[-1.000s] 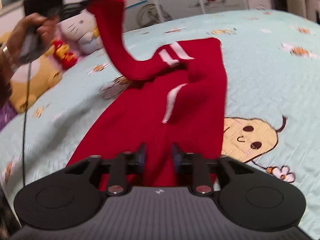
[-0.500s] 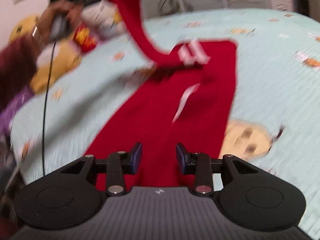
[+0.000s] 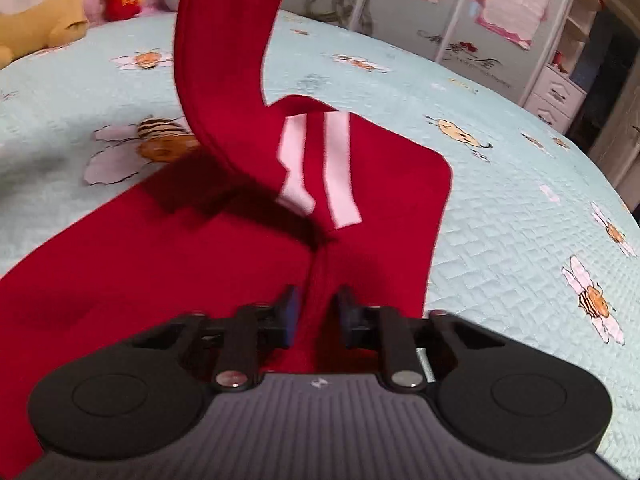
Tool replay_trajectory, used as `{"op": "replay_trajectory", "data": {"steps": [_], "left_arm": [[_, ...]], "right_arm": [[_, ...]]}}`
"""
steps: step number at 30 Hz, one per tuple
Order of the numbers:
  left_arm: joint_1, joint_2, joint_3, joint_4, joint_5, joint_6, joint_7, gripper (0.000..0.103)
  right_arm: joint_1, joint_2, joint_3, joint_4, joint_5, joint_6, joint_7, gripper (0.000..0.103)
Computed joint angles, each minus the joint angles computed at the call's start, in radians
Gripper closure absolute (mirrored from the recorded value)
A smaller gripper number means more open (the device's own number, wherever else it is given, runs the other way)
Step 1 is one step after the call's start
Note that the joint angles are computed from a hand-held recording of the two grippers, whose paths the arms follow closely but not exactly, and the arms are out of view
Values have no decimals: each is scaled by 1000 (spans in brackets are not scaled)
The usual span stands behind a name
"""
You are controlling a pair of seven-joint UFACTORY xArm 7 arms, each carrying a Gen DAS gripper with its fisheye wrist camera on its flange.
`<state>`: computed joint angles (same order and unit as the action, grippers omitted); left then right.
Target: Fold clothes
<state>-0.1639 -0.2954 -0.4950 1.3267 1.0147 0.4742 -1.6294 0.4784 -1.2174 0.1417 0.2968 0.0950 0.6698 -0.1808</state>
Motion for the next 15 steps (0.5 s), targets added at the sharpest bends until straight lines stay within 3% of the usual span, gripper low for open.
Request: {"op": "replay_trajectory", "data": {"steps": [4, 7, 9, 11, 15], "left_arm": [[20, 47, -25, 77, 126, -37, -57, 98], [-5, 74, -34, 113, 209, -8, -68, 98], [-35, 88, -19, 121, 203, 7, -45, 98], [-66, 99, 1, 126, 187, 23, -19, 98], [-127, 112, 54, 128, 138, -26, 17, 98]], "right_arm": [[23, -7, -132, -11, 183, -66, 132, 97], [61, 12, -186, -40, 251, -116, 132, 92], [95, 33, -227, -61, 285, -150, 99, 89], [117, -17, -287, -86, 339, -161, 82, 73], [82, -152, -341, -125, 422, -121, 115, 70]]}}
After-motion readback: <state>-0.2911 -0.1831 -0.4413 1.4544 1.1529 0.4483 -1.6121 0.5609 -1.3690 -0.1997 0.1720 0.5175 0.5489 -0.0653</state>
